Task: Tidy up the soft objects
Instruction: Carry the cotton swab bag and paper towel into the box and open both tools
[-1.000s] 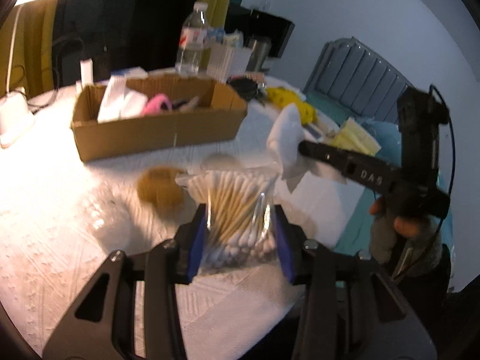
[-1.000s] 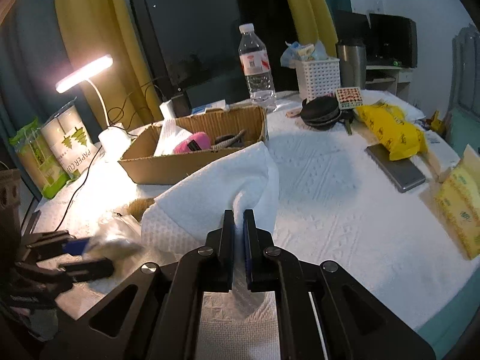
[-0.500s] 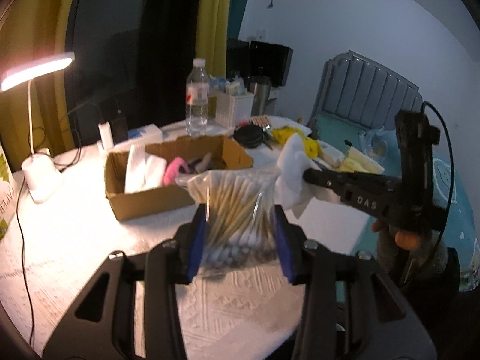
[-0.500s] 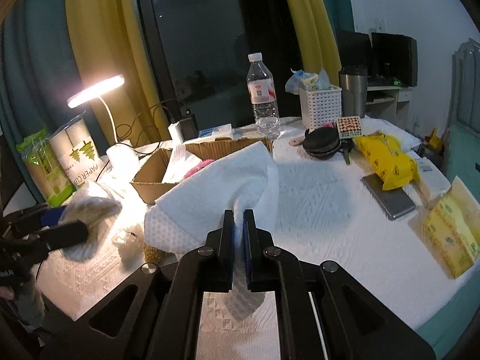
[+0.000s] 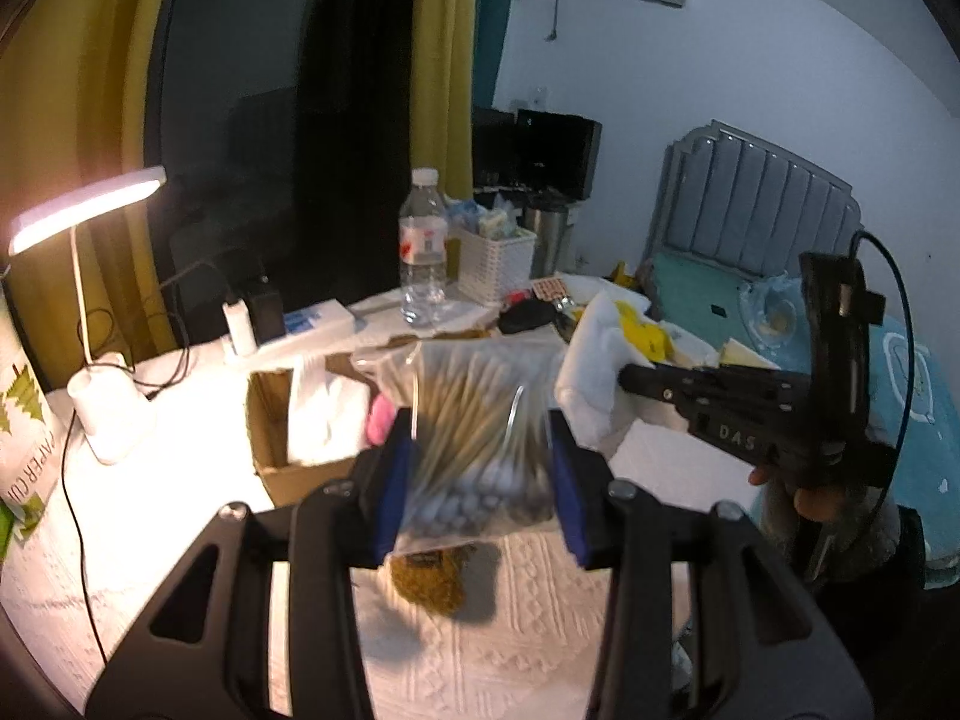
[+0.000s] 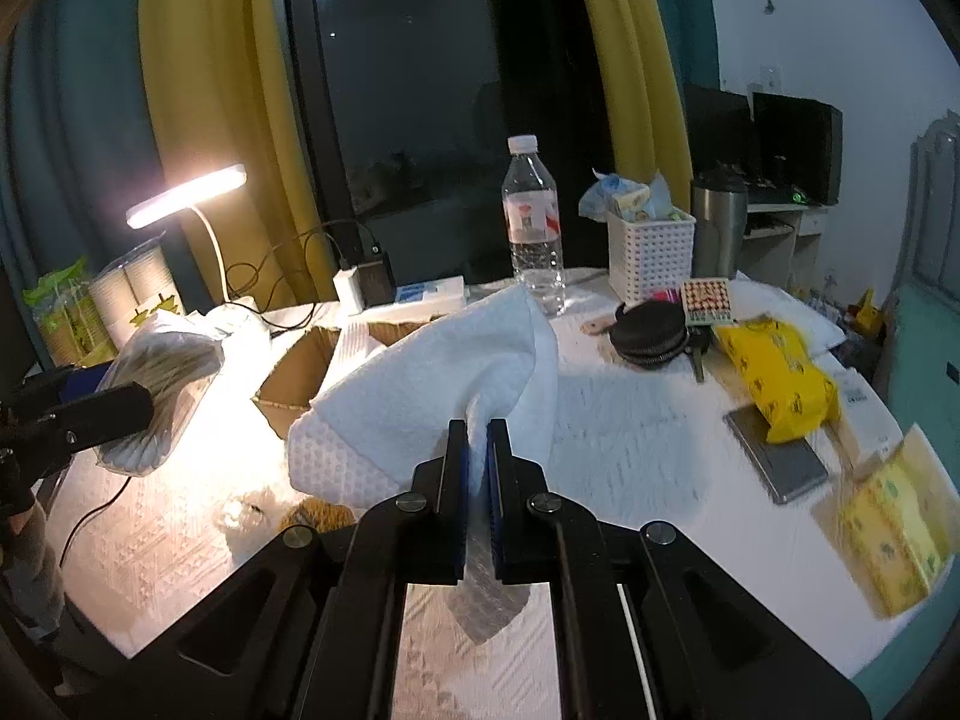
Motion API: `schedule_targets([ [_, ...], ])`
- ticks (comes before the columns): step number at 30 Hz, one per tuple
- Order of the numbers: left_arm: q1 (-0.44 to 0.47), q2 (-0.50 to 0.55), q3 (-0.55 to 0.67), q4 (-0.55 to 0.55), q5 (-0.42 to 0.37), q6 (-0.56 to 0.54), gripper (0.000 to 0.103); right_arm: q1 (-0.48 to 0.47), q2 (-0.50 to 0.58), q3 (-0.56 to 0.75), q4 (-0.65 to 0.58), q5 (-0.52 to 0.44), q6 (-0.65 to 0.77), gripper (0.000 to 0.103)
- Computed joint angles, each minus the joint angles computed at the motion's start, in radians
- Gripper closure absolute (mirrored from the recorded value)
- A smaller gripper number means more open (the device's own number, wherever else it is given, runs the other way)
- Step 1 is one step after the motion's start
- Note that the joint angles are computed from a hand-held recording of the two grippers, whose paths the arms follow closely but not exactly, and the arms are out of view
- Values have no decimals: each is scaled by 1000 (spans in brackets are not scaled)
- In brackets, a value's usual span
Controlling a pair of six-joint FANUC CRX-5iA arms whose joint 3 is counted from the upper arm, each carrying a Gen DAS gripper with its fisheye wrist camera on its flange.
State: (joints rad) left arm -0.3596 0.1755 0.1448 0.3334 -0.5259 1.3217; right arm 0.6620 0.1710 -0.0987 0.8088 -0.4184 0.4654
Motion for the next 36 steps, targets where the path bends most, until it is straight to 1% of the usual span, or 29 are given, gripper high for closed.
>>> schedule_targets([
  [4,7,14,33,-35,3,28,60,-6,25,47,-52,1,66,96],
  [7,9,37,82,-106,-17,83,60,-10,42,81,-97,1,118,96],
  [9,11,49,100,-131,-22,105,60,-15,56,106,-128,1,150,96],
  [16,25,106,177,-251,-12,198,60,-30,116,201,-226,-17,253,96],
  [18,30,125,197,-267,-11,213,60,-35,136,229,-249,-28,274,96],
  [28,75,220,268,-235,-12,219,60,-60,249,399,-385,-92,403,96],
  [32,90,231,266,-210,-3,219,60,-62,309,504,-479,-136,502,96],
  [36,108,229,243,-174,13,211,60,-54,390,650,-588,-207,635,96],
])
